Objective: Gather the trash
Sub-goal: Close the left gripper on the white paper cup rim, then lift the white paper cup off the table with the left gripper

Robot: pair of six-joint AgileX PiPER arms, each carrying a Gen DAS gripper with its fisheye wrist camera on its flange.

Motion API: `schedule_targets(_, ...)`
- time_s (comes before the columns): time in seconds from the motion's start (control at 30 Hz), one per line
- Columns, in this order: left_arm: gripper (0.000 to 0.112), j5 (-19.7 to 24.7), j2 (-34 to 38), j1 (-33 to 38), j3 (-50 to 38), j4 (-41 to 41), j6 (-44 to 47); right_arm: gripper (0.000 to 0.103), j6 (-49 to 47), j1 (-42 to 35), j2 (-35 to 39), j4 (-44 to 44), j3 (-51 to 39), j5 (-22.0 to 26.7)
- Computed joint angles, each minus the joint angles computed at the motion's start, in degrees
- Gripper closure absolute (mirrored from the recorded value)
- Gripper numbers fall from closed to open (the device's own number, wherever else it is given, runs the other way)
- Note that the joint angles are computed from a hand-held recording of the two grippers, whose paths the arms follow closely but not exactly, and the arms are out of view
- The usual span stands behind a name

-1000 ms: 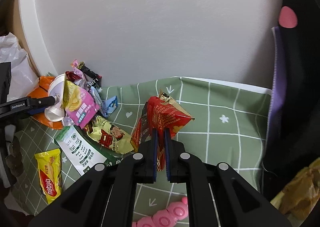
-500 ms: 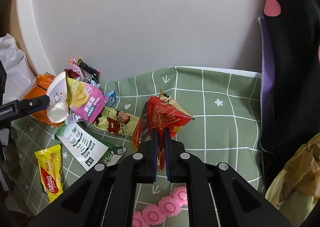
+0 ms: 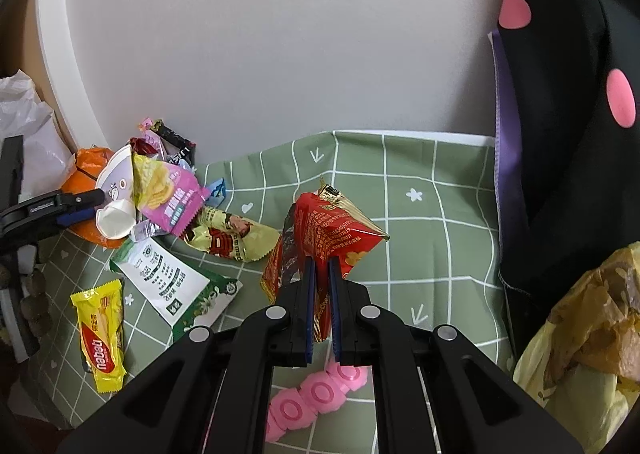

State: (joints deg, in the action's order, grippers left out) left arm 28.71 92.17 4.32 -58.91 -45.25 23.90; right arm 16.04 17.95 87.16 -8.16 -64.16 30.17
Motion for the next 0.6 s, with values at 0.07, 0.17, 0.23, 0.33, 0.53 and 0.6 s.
schedule_targets(0.07, 0.054, 1.1, 1.8, 0.0, -1.3, -1.0, 0.0, 0.095, -0.9, -0.4, -0.2, 0.8, 0.5, -0.1)
schedule_targets(0.17, 0.055, 2.8, 5.0, -1.8, -5.1, 1.0, -3.2, 0.095, -1.7, -0.5, -0.6, 1.6, 1.2, -0.1)
schedule_targets(0.23, 0.063, 3.6, 6.2, -2.4, -6.5, 0.8, -3.9, 0.095, -2.4, -0.5, -0.9, 2.0, 1.4, 0.0)
schedule_targets(0.33, 0.079, 4.4, 6.0, -3.0, -7.1, -0.9, -3.7, 0.095, -3.1, -0.7, -1.7, 2.6, 1.9, 0.0)
schedule_targets(0.53, 0.101, 5.6, 0.7, -3.5, -5.9, -3.9, 2.1, 0.095, -4.0, -1.9, -3.0, 4.2, 2.5, -0.5)
schedule_targets(0.6, 0.102, 6.5, 0.0, -4.2, -6.3, -4.8, 4.9, 0.095, -4.0, -1.8, -3.0, 4.4, 2.4, -0.6)
